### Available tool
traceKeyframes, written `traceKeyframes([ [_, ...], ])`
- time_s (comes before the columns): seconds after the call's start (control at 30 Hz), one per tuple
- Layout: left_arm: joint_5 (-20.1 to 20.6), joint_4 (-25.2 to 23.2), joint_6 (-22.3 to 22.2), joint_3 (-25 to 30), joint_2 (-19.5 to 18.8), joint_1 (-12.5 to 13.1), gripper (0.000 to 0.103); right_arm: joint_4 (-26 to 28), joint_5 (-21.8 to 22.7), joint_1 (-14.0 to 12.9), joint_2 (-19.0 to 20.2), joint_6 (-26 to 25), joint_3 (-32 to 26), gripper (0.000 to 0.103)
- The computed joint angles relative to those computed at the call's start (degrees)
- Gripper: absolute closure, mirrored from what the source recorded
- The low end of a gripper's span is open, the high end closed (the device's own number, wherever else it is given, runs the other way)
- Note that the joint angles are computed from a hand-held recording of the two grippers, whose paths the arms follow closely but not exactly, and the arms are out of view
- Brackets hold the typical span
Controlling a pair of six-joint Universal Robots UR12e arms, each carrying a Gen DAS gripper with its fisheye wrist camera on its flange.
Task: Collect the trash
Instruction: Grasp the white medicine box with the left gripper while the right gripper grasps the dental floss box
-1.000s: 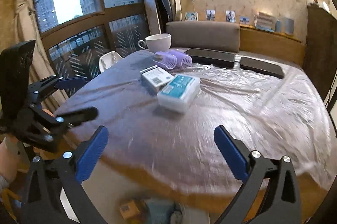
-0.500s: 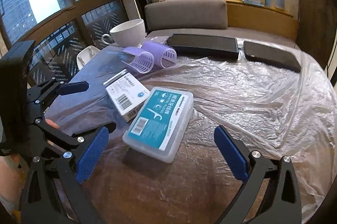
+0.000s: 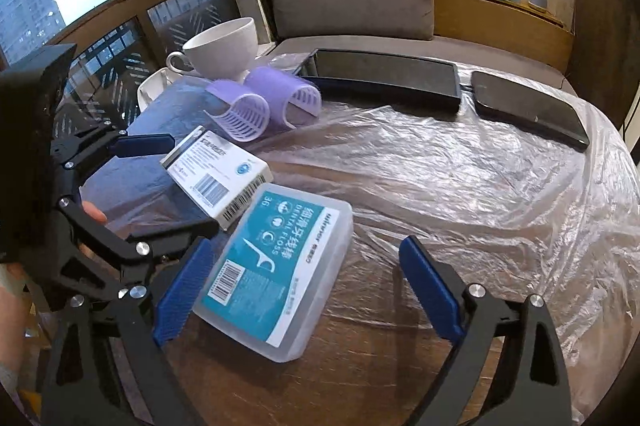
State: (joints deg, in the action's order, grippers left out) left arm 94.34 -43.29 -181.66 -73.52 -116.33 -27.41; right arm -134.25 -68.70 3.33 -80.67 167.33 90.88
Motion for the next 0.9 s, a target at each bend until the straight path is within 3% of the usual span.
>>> traceKeyframes([
  [0.2, -1.53, -3.43, -3.05, 2.58, -1.39, 0.42, 0.002, 0.8, -1.81, -0.11, -0.17, -1.85, 0.0, 0.01],
  [0.4, 0.73, -4.96, -5.73, 4.4, -2.6, 0.06, 0.002, 1.43, -2.19, -0.08, -0.16, -3.28, -0.06, 0.011],
  [0.43, 0.91, -5.01, -6.0, 4.61, -2.75, 0.03, 0.002, 1.97, -1.3, -0.2, -0.11, -4.04, -0.18, 0.012],
  [0.5, 1.63, -4.97, -6.97, 4.87, -2.98, -0.13, 0.002, 2.83, -0.16, -0.14, -0.01, -5.52, -0.38, 0.036],
  [0.57, 2.14, -4.86, -7.57, 4.88, -3.02, -0.26, 0.003, 1.44, -3.56, 0.65, -0.25, -6.84, 0.0, 0.049],
  [0.67, 3.41, -3.41, -8.15, 4.09, -2.79, -0.62, 0.003, 1.94, 0.38, -0.29, -0.76, -7.43, 0.57, 0.049],
  [0.9, 4.59, -1.72, -7.62, 1.98, -1.39, -1.18, 0.003, 0.54, 4.16, -1.67, -2.27, -5.82, 2.52, 0.049],
])
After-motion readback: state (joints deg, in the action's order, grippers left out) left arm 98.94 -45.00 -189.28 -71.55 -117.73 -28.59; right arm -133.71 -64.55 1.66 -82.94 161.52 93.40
